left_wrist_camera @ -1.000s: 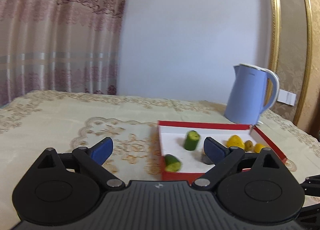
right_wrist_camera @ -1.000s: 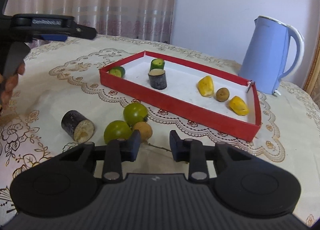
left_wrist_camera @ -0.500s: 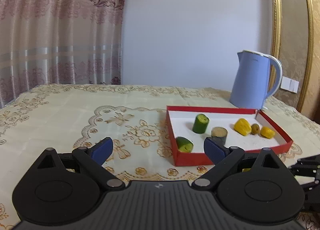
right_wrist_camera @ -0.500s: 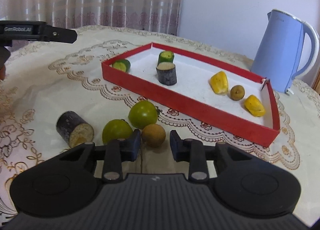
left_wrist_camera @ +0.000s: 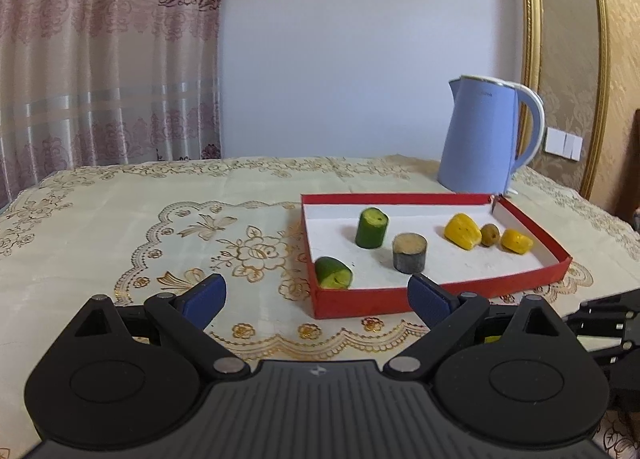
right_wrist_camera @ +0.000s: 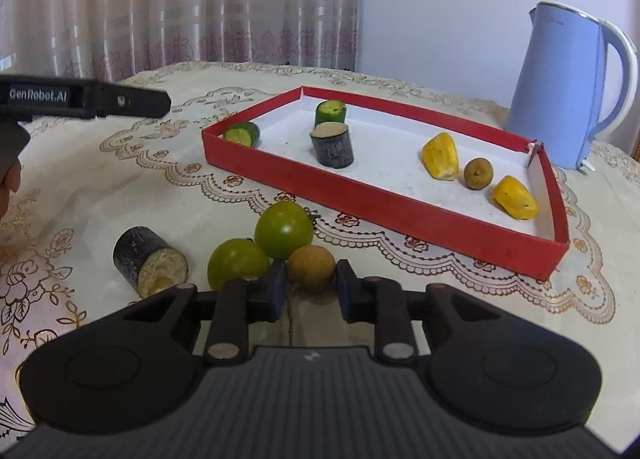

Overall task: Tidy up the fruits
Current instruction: 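Grasp the dark cucumber cylinder with left gripper while right holds the brown fruit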

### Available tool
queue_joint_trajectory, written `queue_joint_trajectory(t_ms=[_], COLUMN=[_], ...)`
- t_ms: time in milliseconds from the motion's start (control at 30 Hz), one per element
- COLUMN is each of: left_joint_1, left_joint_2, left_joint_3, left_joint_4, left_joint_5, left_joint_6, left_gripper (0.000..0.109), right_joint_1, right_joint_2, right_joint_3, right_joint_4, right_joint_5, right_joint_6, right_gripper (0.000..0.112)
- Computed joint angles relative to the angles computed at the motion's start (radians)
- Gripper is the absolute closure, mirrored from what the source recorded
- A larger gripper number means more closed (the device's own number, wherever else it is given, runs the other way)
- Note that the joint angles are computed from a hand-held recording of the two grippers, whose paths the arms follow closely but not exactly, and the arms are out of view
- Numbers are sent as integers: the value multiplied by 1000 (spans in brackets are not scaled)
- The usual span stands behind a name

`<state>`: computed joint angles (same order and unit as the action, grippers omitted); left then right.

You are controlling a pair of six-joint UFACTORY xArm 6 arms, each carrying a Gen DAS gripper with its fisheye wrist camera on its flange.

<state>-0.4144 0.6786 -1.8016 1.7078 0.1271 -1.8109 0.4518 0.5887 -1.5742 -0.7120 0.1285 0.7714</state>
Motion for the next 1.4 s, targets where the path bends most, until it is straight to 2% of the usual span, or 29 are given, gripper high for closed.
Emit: queue_joint_trajectory(t_ms=[200,300,400,467,533,567,633,700,767,867,933,967,1000,1033,1100,1267,1400], left_joint_1=[-23,-41,-70,-97,-116,-126,-134,-138,-139,-148,-156,-161,-164,-168,-161,-174,-181], left_joint_2=[15,-6,-46,-64,-60,-51,-39,-31,-23,-14,-14,-18,-19,-20,-19,-23,-36], left_joint_3=[-11,25,97,130,141,142,139,140,138,131,122,122,121,122,128,137,153], left_joint_4=[-142,-176,-155,-153,-216,-287,-351,-419,-450,-503,-446,-432,-435,-451,-487,-547,-539], left_joint_5=[-25,-37,-37,-2,21,37,48,59,61,87,126,146,158,173,145,158,156], left_joint_6=[178,221,220,237,311,380,423,452,450,461,373,350,347,359,392,462,468], left_gripper=[11,11,11,11,11,11,11,11,11,11,14,24,39,47,60,61,61], right_joint_1=[-43,-65,-95,-114,-129,-134,-143,-146,-148,-148,-148,-149,-150,-151,-153,-154,-154], right_joint_2=[-69,-113,-137,-133,-126,-125,-120,-117,-113,-111,-109,-108,-107,-106,-103,-96,-95], right_joint_3=[70,113,131,130,129,124,97,79,73,86,87,83,79,78,68,38,35], right_joint_4=[-314,-476,-628,-659,-643,-684,-821,-902,-916,-826,-809,-828,-841,-843,-879,-1003,-1009], right_joint_5=[-39,-43,-83,-123,-166,-181,-205,-214,-222,-232,-234,-236,-240,-243,-250,-262,-265], right_joint_6=[330,501,686,741,740,784,930,1020,1036,939,922,942,956,959,994,1120,1128], right_gripper=[87,87,87,87,87,87,87,87,87,87,87,87,87,87,87,87,87])
